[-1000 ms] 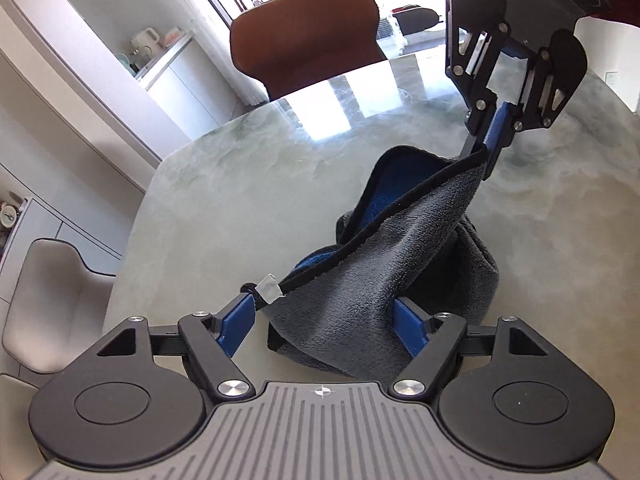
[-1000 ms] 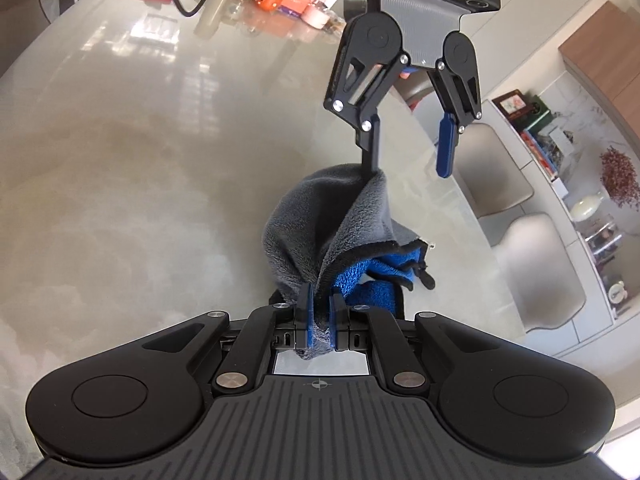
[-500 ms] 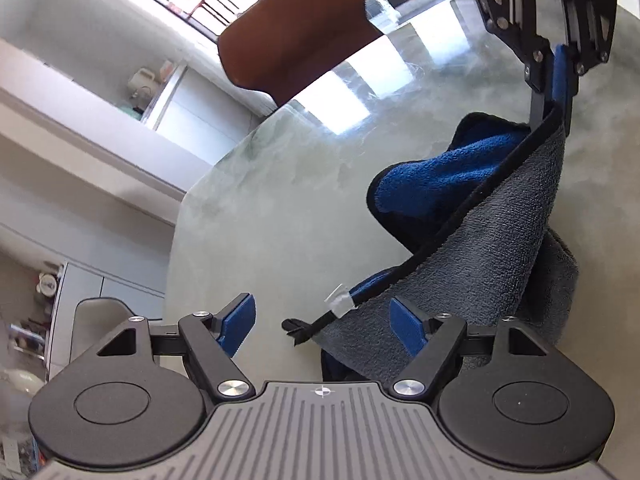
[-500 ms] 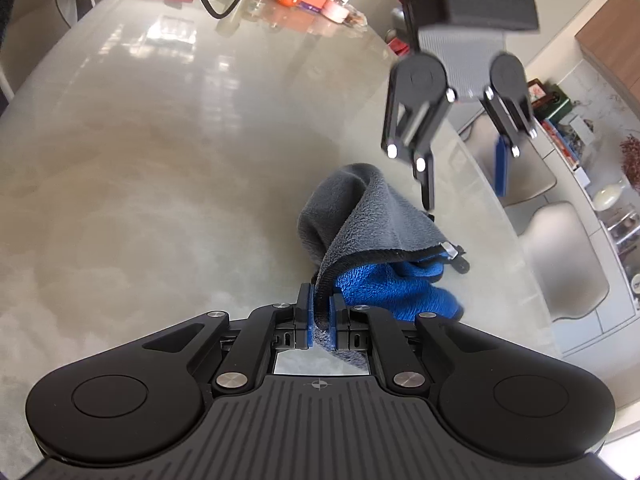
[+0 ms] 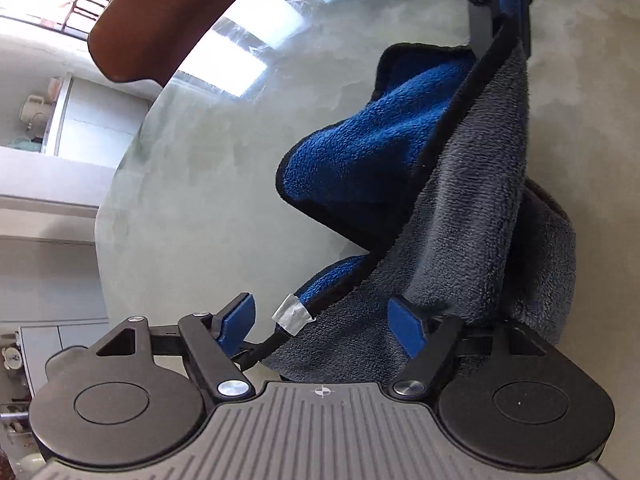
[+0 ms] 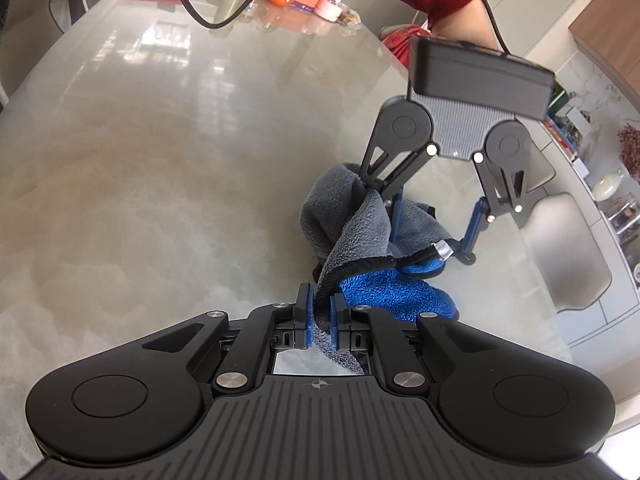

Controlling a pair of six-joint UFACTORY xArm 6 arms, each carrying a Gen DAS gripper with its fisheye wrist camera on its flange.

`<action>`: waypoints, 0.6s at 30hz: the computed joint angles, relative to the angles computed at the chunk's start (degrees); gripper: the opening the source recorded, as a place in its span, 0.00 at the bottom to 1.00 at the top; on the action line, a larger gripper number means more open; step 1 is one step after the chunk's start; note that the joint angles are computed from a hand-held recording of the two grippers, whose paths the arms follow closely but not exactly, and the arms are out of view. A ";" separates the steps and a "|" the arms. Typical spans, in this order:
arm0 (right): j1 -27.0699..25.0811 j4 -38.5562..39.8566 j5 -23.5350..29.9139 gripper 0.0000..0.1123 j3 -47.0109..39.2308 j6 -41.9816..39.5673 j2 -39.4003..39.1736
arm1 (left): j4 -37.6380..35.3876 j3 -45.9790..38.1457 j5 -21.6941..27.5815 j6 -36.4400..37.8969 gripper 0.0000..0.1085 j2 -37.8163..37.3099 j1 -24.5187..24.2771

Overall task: Fold towel
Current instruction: 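Lift the towel with both grippers, pulling the edges apart to unfurl it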

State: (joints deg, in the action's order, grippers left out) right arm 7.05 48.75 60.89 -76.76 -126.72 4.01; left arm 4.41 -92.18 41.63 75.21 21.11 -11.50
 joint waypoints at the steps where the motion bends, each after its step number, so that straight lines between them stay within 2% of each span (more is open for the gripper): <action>1: -0.08 0.30 0.33 0.07 -0.36 0.22 0.23 | -0.20 -1.29 1.58 -0.74 0.73 0.63 0.12; 4: -0.25 1.47 0.65 0.07 -0.96 0.35 0.75 | -1.76 -5.32 5.89 -1.38 0.73 2.69 0.70; 7: -0.49 2.90 0.74 0.07 -1.29 0.13 1.19 | -3.67 -6.73 7.46 -1.09 0.72 3.52 1.25; 13: -0.24 6.44 -0.44 0.08 -0.72 0.53 1.05 | -5.82 -7.70 11.64 -3.85 0.50 3.23 1.14; 18: -0.64 11.58 -2.28 0.08 -0.03 0.13 0.84 | -4.33 -0.57 6.98 -9.18 0.36 -1.10 0.57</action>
State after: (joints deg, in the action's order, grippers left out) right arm 6.40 60.33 58.61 -76.79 -126.59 4.85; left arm 0.08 -92.75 48.61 66.04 20.01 -10.94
